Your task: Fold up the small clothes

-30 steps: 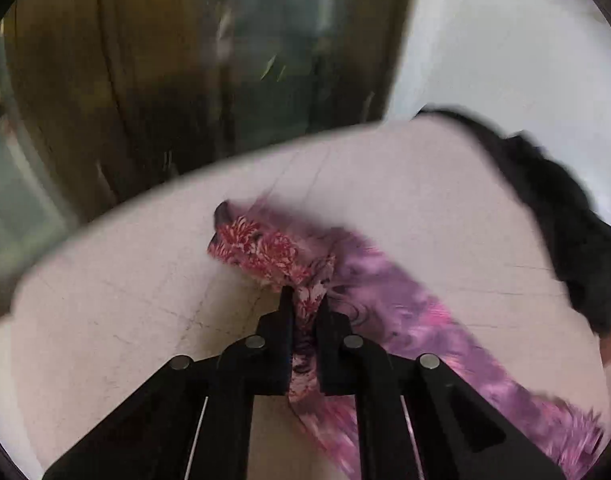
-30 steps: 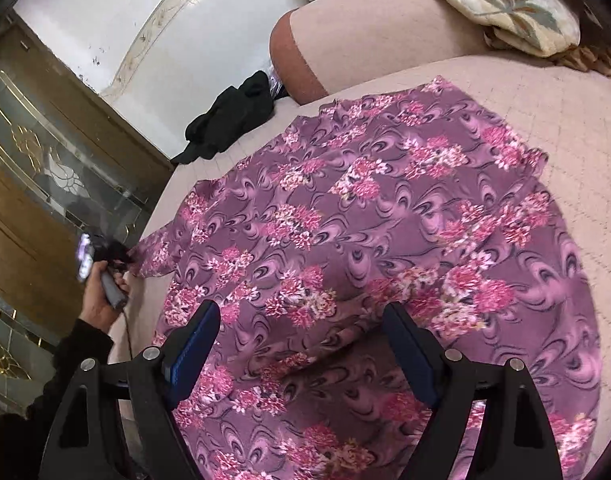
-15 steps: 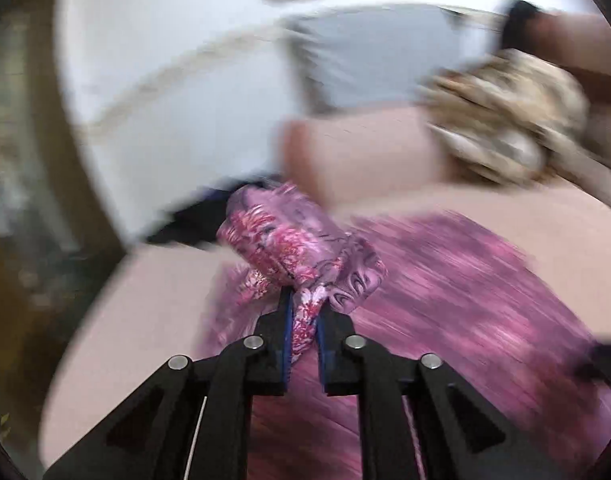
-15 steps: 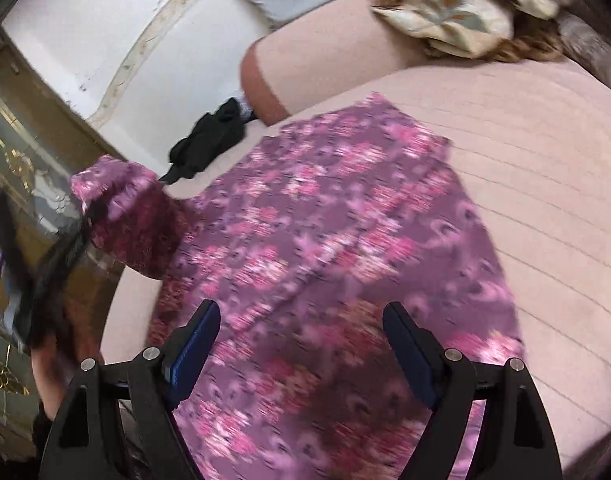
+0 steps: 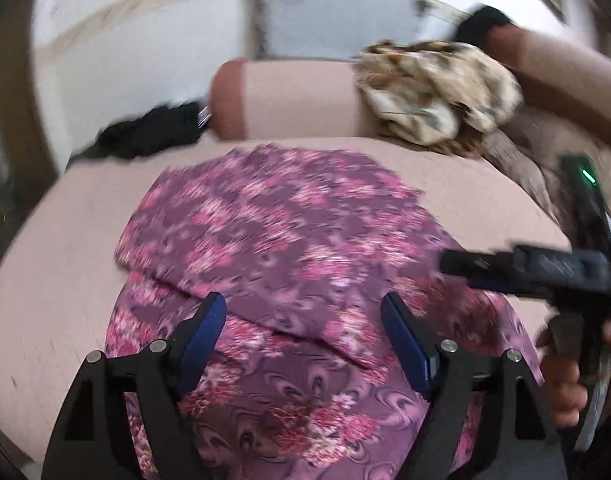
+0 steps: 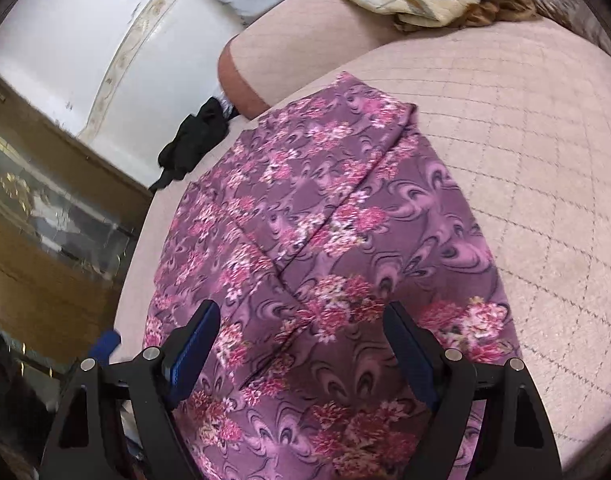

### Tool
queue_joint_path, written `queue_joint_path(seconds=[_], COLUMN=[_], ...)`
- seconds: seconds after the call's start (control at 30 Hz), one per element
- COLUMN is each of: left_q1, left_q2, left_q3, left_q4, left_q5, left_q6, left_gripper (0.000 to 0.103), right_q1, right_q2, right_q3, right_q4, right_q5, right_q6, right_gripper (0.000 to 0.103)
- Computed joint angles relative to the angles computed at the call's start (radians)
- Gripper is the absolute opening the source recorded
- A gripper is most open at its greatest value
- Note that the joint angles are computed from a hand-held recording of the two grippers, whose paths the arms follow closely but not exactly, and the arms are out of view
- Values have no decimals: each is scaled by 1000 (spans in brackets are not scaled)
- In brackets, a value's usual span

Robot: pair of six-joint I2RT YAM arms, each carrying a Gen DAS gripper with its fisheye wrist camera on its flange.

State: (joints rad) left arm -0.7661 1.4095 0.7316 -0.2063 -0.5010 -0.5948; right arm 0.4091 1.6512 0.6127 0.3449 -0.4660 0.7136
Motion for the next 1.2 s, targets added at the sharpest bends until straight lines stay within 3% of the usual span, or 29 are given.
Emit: queue_joint_path(seconds=[0.13, 0.23, 0.3, 0.33, 0.4, 0.43, 0.57, 0.63, 0.7, 0.77, 0.93, 1.07, 1.2], left_q1=[193, 334, 404, 421, 455, 465, 505, 505, 485, 466, 477, 512, 434], left_q2=[-53, -68, -65, -64, -72, -82, -116, -107, -91, -92, -133, -33, 22], left_q3=[-56, -94, -104, -109, -116, -123, -145, -138, -121, -114, -143, -115, -70], left_q4=[2, 33, 38, 39, 32, 30, 37, 38, 29, 14, 4, 25, 3], left_q5=[189, 303, 349, 351, 352, 355, 383, 390, 376, 351, 338, 436, 332], left_q6=[-75, -119, -133, -139, -151, -154, -170, -165, -152, -141, -141, -138, -117], left_gripper=[79, 79, 79, 79, 79, 79, 79, 79, 79, 79, 79, 79, 79], right_q1=[16, 30, 56, 67, 107, 119, 75, 67, 81, 107, 24, 60, 49], right_q2=[44, 173, 259, 287, 324, 301, -12, -134, -117, 4, 61, 101, 99], right_q3=[96, 219, 312, 344, 421, 437, 220, 160, 172, 220, 99, 125, 59], right_q4=[-112, -143, -192, -210, -298, -342, -168, -194, -273, -355, -128, -194, -64], right_q5=[-2, -84, -81, -82, -58, -68, -188, -168, -128, -20, -117, 18, -7], right_q6=[-65, -85, -91, -98, -139, -160, -66, -85, -161, -231, -97, -166, -158], right_gripper=[88, 86, 80, 72, 9, 9, 9, 9, 10, 10, 10, 10, 12])
